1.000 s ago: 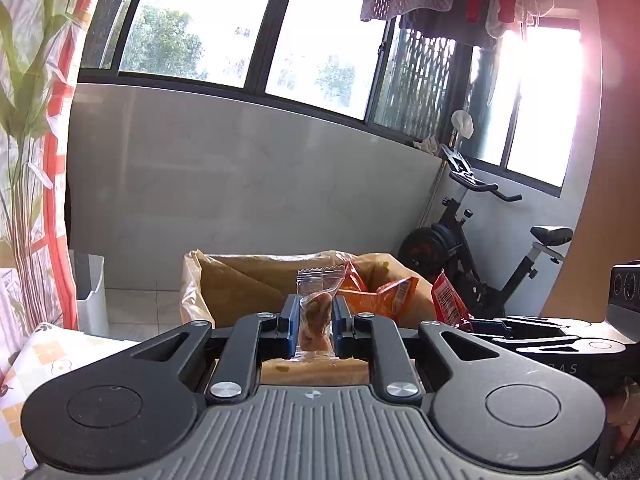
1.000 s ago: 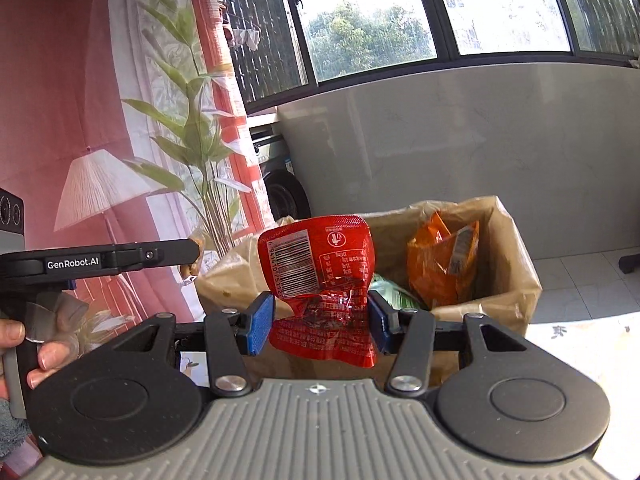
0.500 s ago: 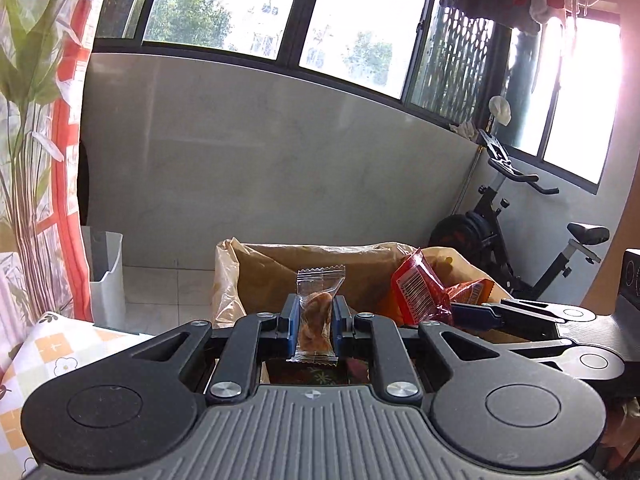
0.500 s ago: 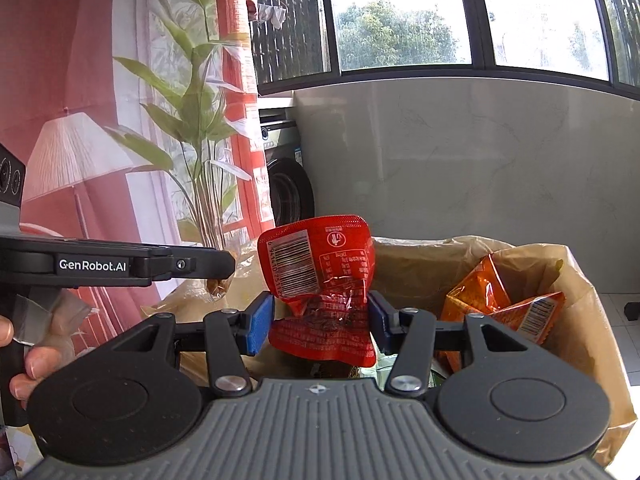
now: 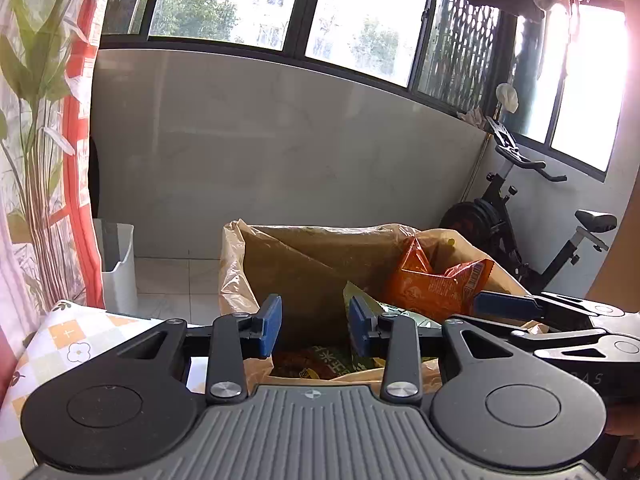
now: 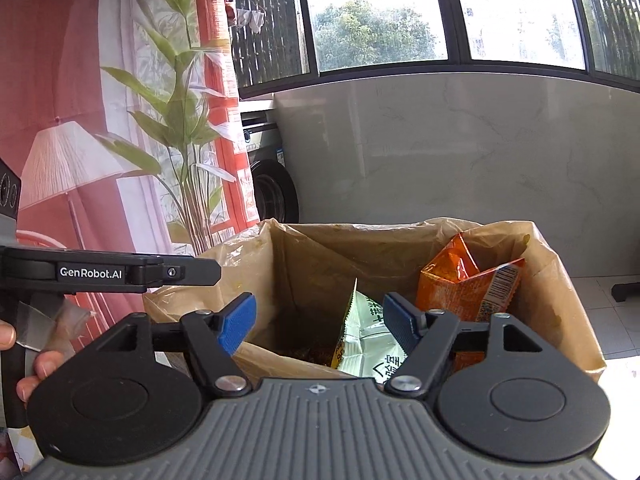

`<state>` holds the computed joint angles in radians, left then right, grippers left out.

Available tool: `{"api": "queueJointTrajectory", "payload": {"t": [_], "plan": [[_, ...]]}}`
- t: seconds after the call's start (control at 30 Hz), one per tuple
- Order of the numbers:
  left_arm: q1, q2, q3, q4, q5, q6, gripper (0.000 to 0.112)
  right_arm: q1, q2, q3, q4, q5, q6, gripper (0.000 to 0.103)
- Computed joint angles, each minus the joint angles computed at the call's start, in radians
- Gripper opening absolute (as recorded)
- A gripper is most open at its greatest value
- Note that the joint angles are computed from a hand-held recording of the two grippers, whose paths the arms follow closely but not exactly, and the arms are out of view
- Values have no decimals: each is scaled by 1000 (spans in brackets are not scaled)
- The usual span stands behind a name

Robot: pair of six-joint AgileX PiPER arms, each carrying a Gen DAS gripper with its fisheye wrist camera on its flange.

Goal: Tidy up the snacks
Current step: 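Carry both packets over the box and open both grippers inside it, then move both grippers back down to the remaining snacks on the table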

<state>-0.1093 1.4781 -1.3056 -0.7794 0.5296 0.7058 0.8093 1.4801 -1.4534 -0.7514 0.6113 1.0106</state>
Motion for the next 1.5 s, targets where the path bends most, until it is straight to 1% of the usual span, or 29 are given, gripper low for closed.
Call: {"api": "queueJointTrajectory", "payload": {"t": [0.13,0.2,0.27,0.43,0.5,0.57,0.63,0.73,0.77,0.87,0.97,1.1,1.2,1.23,1.27,1.4,1.43,1.5], "plan": [[12,-57,30,21,10,-6,41,52,-87,95,-117,25,171,73],[27,-92,59,-16,29,34,41,78,-128,139,-148,43,211,76],[32,-122,94,-31,36,56,41,117,-169,184,-199,83,263,76],[19,-195,208,-28,7,37,41,216,-253,295,-304,191,373,76],[7,-228,268,-35,-13,19,41,239,-284,344,-316,207,405,76],[3,-249,318,-66,-30,34,41,257,-316,398,-329,205,437,76],[-3,-266,383,-135,-59,90,41,265,-341,452,-336,187,461,76],[-15,-255,429,-118,-74,44,41,260,-358,509,-316,167,487,76],[-18,-250,441,-114,-81,38,41,245,-365,531,-297,145,490,76],[-36,-242,477,-109,-124,43,41,229,-394,605,-290,103,541,76],[-41,-219,489,-111,-141,38,41,211,-405,660,-259,77,569,71],[-46,-182,506,-188,-167,111,41,150,-406,701,-180,11,519,68],[-55,-165,524,-216,-191,131,41,88,-370,675,-73,-32,371,66],[-52,-160,528,-223,-193,127,41,68,-347,654,-21,-31,304,64],[-50,-158,535,-235,-197,127,41,58,-316,623,23,-9,257,61],[-52,-159,572,-222,-232,95,41,4,-223,545,196,8,91,60],[-47,-156,576,-225,-234,100,41,-10,-195,524,242,8,38,59],[-34,-150,580,-236,-233,111,41,-27,-139,486,290,19,-17,59]]}}
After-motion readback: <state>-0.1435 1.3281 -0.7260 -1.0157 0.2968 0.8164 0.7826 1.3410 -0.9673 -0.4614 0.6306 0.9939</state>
